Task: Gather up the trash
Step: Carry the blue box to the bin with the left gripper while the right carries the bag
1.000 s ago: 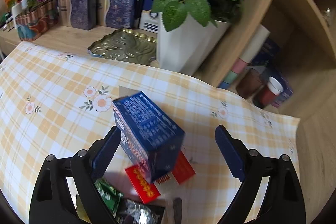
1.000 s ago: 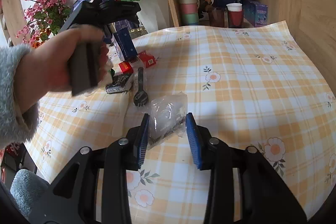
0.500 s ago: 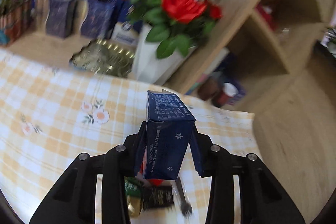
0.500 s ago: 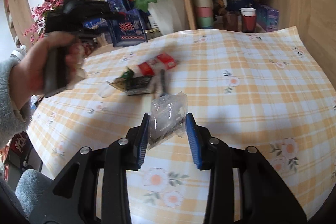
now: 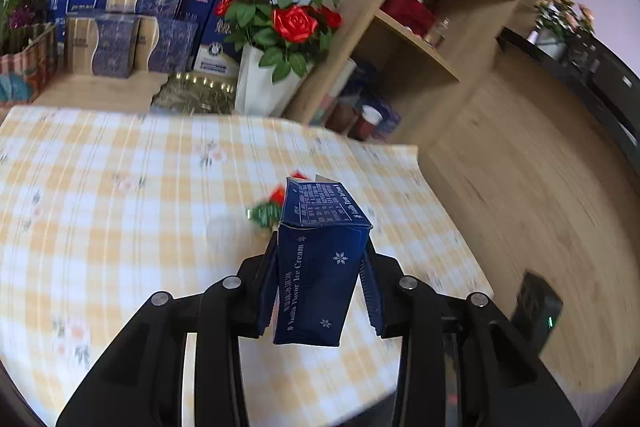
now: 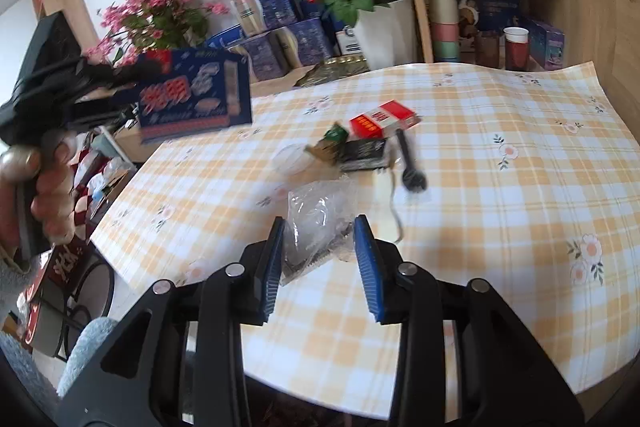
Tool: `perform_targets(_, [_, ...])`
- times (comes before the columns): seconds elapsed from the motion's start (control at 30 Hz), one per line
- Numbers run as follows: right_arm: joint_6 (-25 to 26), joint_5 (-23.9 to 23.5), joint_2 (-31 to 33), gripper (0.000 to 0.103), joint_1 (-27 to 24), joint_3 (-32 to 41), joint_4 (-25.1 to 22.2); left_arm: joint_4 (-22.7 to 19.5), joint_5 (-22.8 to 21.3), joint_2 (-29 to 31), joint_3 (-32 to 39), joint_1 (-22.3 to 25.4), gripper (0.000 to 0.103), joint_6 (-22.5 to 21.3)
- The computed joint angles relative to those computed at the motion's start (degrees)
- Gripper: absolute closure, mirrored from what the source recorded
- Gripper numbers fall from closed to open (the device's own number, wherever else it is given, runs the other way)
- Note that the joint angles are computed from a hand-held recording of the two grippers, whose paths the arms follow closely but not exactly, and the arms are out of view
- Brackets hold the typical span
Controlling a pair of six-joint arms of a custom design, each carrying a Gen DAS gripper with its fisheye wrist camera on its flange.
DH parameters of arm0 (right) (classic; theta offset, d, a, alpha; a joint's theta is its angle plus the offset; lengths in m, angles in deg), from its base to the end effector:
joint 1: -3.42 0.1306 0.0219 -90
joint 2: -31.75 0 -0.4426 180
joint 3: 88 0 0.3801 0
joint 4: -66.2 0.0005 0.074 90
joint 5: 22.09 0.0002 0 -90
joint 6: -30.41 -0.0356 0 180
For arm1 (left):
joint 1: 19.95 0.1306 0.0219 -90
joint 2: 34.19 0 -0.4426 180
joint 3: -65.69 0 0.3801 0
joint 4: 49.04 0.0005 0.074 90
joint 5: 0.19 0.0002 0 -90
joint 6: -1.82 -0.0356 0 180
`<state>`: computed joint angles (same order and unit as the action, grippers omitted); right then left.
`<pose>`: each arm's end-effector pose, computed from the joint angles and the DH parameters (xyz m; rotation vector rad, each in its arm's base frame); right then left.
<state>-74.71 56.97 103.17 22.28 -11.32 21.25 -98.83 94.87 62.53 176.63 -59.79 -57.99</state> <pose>0.3226 0.1168 0.5152 -0.1785 2.2968 0.5266 0.4054 -0.3430 0.5997 0.2455 2.2869 -0.7617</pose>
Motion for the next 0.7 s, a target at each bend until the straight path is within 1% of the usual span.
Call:
perform_targets(0.07, [-0.3,1.1,-1.0,0.066,1.6,-0.1,-1.0,0.0,0.2,-3.2,-3.7,-0.9,0.067,0.1])
perform_targets(0.2, [-2.4,3.1,-3.6,0.066,4.6,-0.6,-2.5,0.1,2.8,-9.5,-11.2,-2.9,0.067,0.3])
perform_targets(0.23, [-3.1,4.1,-4.5,0.066,5.9,-0.9,-3.0,-0.1,2.9,-10.8,-12.6,-3.6,0.067,0.2])
perform_targets(0.33, [-4.4,6.2,-6.4,0.066,8.6,-1.4,-3.7,-1.1,4.8,-14.4,-16.4,-5.5,0.067,-0.6])
perform_targets(0.43, [-6.2,7.8,-8.2,0.066,11.2,-2.2,-4.8,-1.6,5.7,-16.8,-19.6,-7.7,0.067,-0.9])
perform_targets(0.53, [-6.9,9.3,-9.6,0.066,13.6,-3.0,-6.0,-1.6,6.4,-18.5,-22.6,-10.0,0.067,-1.5])
perform_targets(0.63, [-8.2,10.1,-10.8,0.066,15.0,-4.0,-6.9,-2.9,7.0,-19.1,-25.0,-12.9,0.067,-3.1])
perform_targets(0.7, [-9.0,9.5,-11.4,0.066,15.1,-4.6,-7.2,-3.7,7.3,-18.8,-26.2,-14.5,0.067,-4.2])
